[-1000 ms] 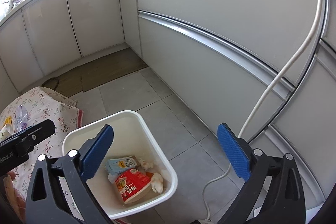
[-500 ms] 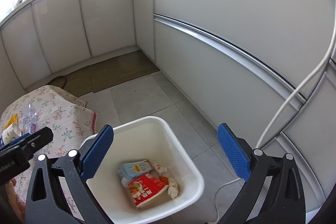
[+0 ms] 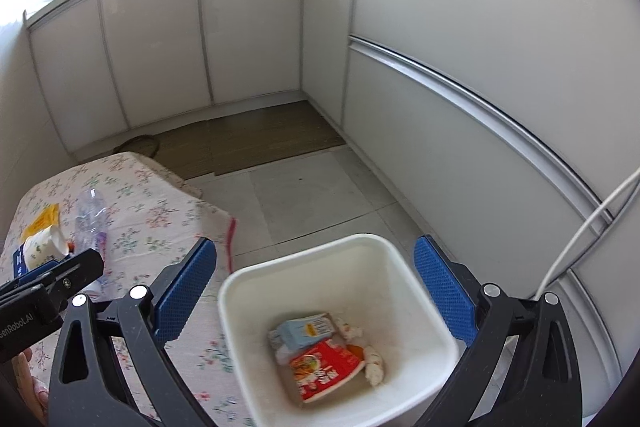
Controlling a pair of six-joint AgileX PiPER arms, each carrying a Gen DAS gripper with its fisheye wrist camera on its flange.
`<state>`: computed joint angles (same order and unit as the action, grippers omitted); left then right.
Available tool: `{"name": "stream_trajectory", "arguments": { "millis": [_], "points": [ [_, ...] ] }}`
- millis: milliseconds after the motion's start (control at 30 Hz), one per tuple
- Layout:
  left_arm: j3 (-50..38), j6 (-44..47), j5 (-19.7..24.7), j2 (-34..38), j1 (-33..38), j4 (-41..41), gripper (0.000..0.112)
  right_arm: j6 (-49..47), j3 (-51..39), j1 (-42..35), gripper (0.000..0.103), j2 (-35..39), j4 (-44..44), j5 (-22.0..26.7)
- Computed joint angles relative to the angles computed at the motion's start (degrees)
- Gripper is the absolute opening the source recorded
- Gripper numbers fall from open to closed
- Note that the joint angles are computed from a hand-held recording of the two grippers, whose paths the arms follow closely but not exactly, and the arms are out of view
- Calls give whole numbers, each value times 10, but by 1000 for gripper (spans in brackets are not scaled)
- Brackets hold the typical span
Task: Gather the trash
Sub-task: 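Return both open grippers from the bin to the table, then grasp the plastic water bottle with the right gripper while the left grasps the blue box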
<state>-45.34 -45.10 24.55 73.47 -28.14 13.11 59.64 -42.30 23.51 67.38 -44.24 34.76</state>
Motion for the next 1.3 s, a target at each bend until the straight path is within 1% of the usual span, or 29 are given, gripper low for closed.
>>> {"name": "stream_trajectory", "arguments": {
  "millis": [100,233,433,500,667,833,900,1067,1167,1300],
  "points": [
    [15,39,3,-19,33,-31,85,35,-13,41,96,21,-19,11],
    [33,128,4,-39,95,-99,85,89,-35,100,96,56,-52,29],
    [52,253,19,-67,185,-193,85,139,-66,152,96,99,-80,45],
    [57,281,23,-70,208,-212,85,143,-77,159,96,112,-80,43],
    [70,385,41,-81,293,-282,85,149,-111,184,96,154,-73,38],
    [78,476,61,-88,375,-334,85,158,-147,218,96,197,-72,37],
    [81,524,69,-83,421,-359,85,161,-164,234,96,220,-72,36],
    [79,602,78,-52,512,-397,85,149,-206,257,96,274,-59,34],
    [71,630,68,-21,558,-400,85,130,-228,263,96,303,-42,29],
    [54,629,46,33,597,-386,85,101,-258,266,96,341,-20,26]
  ]
}}
